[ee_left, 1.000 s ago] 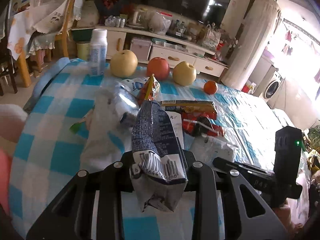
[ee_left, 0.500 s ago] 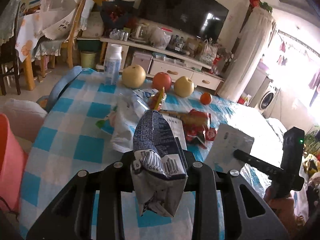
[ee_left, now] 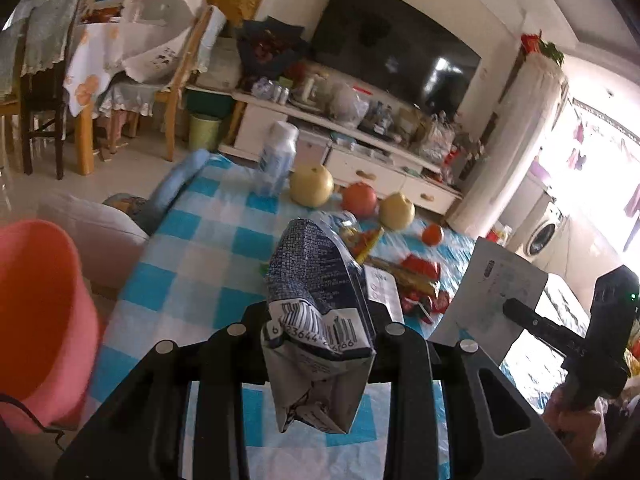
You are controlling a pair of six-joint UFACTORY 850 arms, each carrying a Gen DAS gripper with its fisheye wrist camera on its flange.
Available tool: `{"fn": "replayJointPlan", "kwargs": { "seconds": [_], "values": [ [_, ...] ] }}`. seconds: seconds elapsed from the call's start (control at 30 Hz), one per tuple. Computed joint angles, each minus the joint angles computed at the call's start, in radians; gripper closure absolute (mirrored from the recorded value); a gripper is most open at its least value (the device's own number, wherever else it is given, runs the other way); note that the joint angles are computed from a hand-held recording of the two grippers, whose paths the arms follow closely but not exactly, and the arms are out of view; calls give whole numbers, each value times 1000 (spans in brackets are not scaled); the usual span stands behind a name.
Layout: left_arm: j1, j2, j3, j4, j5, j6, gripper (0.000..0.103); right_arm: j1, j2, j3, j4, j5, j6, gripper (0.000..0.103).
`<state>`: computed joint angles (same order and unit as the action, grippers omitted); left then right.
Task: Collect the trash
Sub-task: 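Carry both held wrappers over the pink bucket and open both grippers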
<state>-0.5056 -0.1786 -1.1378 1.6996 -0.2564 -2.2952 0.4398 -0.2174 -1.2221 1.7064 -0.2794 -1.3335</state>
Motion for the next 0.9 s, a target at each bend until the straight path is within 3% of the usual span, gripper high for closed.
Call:
{"fn": "replayJointPlan", "kwargs": {
  "seconds": [0.2,0.4,0.53,0.67,0.73,0.77,0.83,0.9],
  "values": [
    [44,113,101,114,-67,-163,71,86,-77,-128,-70,-108,105,92],
    [117,214,209,42,-159,-176,71,203,-220,-347,-161,-178,216,92],
    [176,257,269,30,-183,-228,71,282,-358,-561,-332,-180,364,92],
    [224,259,281,-43,-185,-174,71,336,-493,-762,-513,-184,555,92],
    [242,259,286,-60,-184,-170,69,364,-570,-872,-673,-174,705,90],
    [249,256,285,-92,-197,-148,66,371,-607,-925,-743,-193,782,89],
    [250,253,284,-134,-237,-123,31,379,-666,-1002,-861,-227,915,79],
    [239,256,289,-152,-297,-109,18,389,-656,-963,-917,-192,967,52]
  ]
}}
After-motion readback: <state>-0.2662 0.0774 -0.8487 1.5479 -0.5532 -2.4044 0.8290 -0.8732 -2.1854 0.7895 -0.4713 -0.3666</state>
